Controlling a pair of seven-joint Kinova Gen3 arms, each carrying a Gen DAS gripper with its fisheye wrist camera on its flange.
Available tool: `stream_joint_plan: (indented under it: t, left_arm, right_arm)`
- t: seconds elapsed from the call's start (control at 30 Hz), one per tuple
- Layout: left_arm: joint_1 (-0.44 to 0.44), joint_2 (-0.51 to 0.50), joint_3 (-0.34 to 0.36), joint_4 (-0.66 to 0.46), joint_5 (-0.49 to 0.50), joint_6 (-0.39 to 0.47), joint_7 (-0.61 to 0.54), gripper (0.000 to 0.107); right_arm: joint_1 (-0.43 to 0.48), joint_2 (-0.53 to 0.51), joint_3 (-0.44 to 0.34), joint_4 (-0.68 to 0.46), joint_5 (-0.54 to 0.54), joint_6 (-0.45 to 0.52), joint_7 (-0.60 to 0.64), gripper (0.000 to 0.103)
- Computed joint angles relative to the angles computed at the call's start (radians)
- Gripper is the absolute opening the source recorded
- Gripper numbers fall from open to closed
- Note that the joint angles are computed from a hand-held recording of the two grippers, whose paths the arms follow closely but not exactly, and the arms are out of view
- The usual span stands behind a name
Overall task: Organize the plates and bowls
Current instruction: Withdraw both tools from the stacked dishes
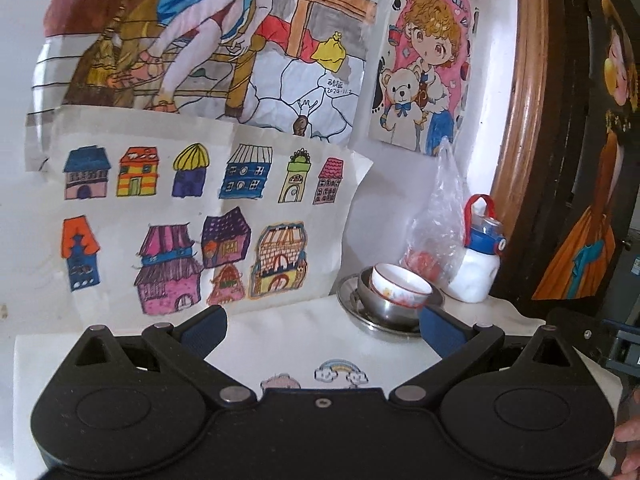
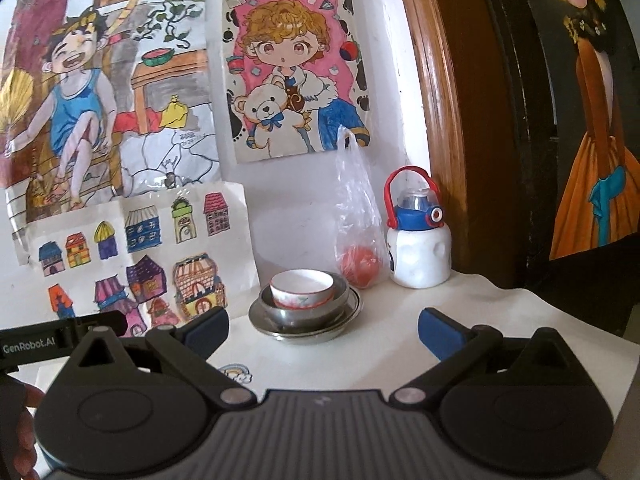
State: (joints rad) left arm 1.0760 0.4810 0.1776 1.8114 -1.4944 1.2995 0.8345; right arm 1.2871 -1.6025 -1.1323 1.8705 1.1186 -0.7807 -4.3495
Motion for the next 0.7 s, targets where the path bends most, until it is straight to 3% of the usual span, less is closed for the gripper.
stream_joint_plan:
  t: [0.43, 0.7]
  left_arm:
    - [0.121, 0.032, 0.026, 0.019, 0.044, 0.158, 0.034, 0.102]
    - [0.199, 0.083, 0.031, 0.005, 0.091, 0.244, 0.047, 0.102]
  right_arm:
    - [-0.146, -0.085, 0.017, 0.076, 0.121, 0.057, -0.162, 0.103]
    - [-0.202, -0.182, 0.083, 0.103, 0.209, -0.001, -0.304, 0.103]
